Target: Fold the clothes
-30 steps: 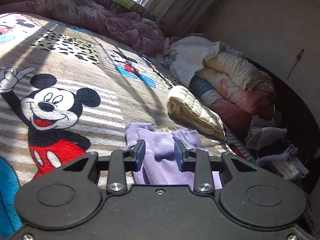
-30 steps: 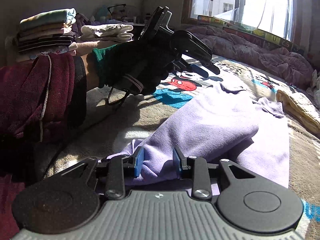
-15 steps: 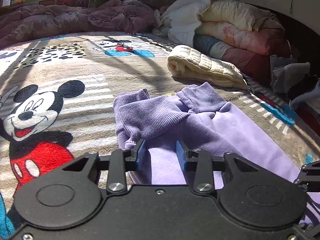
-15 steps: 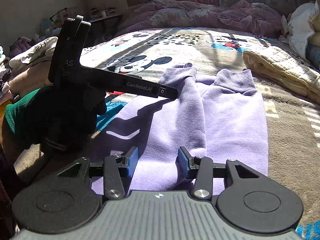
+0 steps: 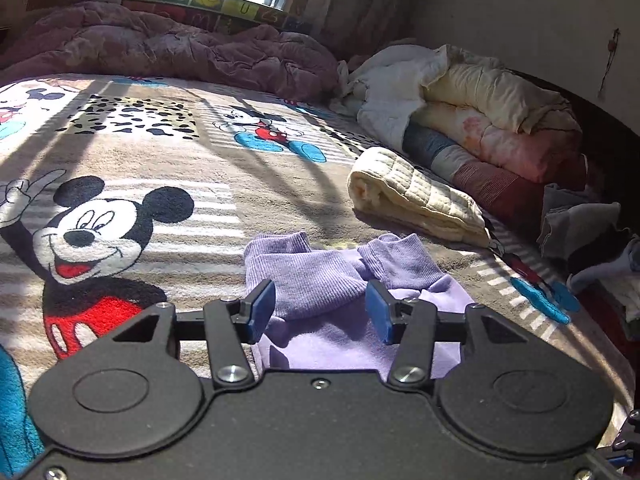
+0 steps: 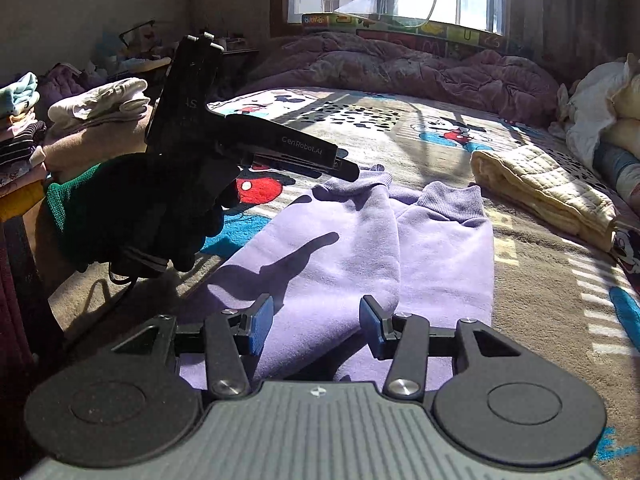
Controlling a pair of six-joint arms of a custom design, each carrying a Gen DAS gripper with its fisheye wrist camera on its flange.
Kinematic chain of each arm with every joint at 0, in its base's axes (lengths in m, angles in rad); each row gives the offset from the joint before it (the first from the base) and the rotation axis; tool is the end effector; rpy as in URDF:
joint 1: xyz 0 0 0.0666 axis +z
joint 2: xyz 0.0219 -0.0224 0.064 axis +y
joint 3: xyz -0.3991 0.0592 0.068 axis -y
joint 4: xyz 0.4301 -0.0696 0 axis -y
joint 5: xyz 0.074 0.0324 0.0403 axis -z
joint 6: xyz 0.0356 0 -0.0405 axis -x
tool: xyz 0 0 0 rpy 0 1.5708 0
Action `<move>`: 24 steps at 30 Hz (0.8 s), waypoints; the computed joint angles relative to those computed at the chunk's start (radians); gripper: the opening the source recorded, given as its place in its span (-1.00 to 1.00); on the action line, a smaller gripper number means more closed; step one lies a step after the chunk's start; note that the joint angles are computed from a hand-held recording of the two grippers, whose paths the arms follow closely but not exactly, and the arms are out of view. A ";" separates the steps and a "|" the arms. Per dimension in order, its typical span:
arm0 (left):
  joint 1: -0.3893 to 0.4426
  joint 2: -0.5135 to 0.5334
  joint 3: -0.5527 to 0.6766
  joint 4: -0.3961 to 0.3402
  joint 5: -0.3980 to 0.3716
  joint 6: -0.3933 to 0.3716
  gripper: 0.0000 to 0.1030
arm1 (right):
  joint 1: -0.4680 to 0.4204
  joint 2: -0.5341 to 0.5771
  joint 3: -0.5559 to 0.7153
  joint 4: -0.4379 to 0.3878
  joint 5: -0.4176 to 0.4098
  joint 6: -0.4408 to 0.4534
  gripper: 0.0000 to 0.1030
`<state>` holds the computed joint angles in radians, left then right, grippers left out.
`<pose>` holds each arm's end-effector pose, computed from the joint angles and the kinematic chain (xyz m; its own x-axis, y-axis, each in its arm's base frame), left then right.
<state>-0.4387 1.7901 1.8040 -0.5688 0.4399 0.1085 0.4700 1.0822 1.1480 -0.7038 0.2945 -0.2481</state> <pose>0.6229 -0.3094 0.4552 -0.5513 0.1504 -0.8207 0.6562 0.6857 -0.3151 0.3708 0.1763 0.4787 -0.5701 -0.0260 -0.8211 -0.0882 0.9957 0.0297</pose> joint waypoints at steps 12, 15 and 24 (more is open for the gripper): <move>0.005 0.098 0.121 -0.064 0.060 -0.087 -0.84 | 0.109 0.000 -0.049 0.093 0.023 0.124 0.16; 0.003 0.087 0.105 -0.033 0.080 -0.127 -0.97 | 0.126 0.004 -0.053 0.088 0.048 0.153 0.20; -0.008 0.121 0.125 0.032 0.005 -0.050 -0.97 | 0.124 0.020 -0.037 0.080 0.068 0.181 0.39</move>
<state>-0.4470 1.9111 1.9295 -0.5372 0.4451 0.0583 0.5936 1.1023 1.1112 -0.6236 0.3627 -0.0670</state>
